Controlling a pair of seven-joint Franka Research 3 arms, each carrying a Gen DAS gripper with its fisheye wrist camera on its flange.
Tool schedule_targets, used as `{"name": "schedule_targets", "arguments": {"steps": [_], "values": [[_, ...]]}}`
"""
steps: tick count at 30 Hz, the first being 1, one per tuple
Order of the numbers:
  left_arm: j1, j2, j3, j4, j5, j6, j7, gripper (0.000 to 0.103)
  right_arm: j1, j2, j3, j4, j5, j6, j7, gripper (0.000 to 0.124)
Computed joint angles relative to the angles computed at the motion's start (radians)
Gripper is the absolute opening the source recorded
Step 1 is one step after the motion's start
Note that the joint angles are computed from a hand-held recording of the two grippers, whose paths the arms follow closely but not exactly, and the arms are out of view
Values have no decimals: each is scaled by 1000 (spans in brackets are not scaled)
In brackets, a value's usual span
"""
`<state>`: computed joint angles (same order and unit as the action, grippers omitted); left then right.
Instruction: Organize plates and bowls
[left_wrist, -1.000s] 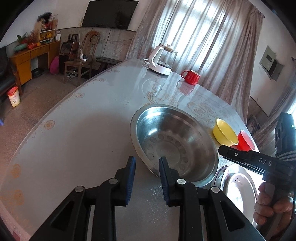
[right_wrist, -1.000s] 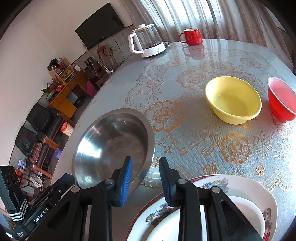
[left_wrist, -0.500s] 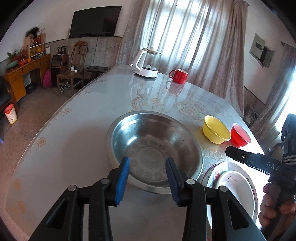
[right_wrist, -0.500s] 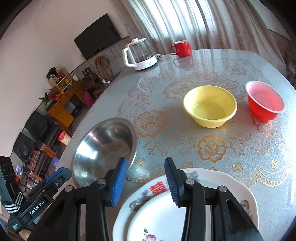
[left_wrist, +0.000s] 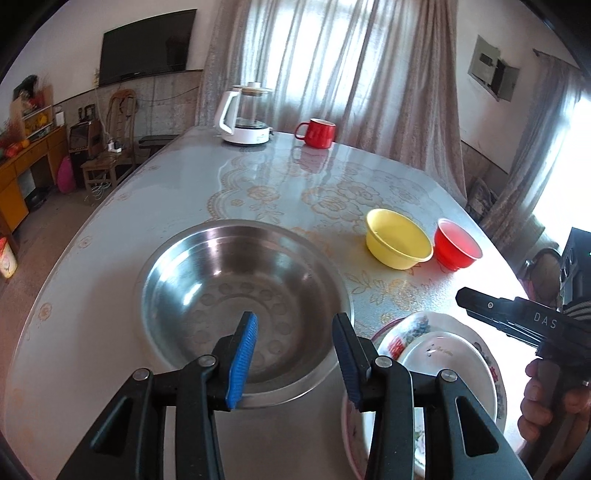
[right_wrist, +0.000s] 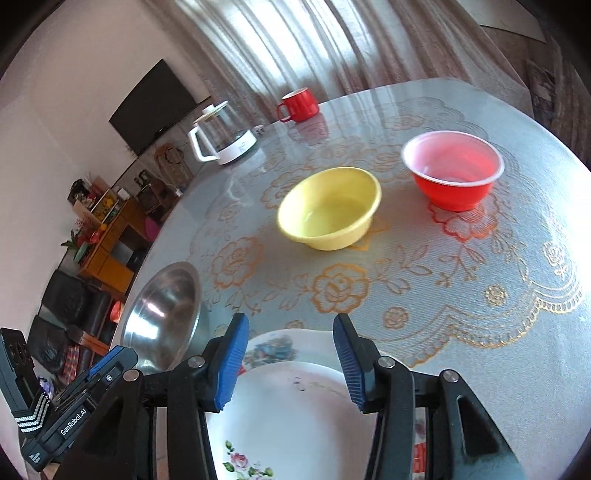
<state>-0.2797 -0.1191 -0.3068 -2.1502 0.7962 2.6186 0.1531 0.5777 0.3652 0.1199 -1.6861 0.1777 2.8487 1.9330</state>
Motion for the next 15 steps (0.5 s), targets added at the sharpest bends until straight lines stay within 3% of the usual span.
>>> {"name": "schedule_targets", "arguments": {"steps": [10, 12, 15], "values": [[-33, 141, 24, 169, -62, 5, 167, 43, -18, -32, -28, -76, -6, 59, 57, 47], [-42, 176, 32, 213, -91, 0, 211, 43, -13, -28, -43, -71, -26, 55, 70, 39], [-56, 234, 46, 287, -114, -16, 263, 43, -32, -20, -35, -55, -22, 47, 62, 37]]}}
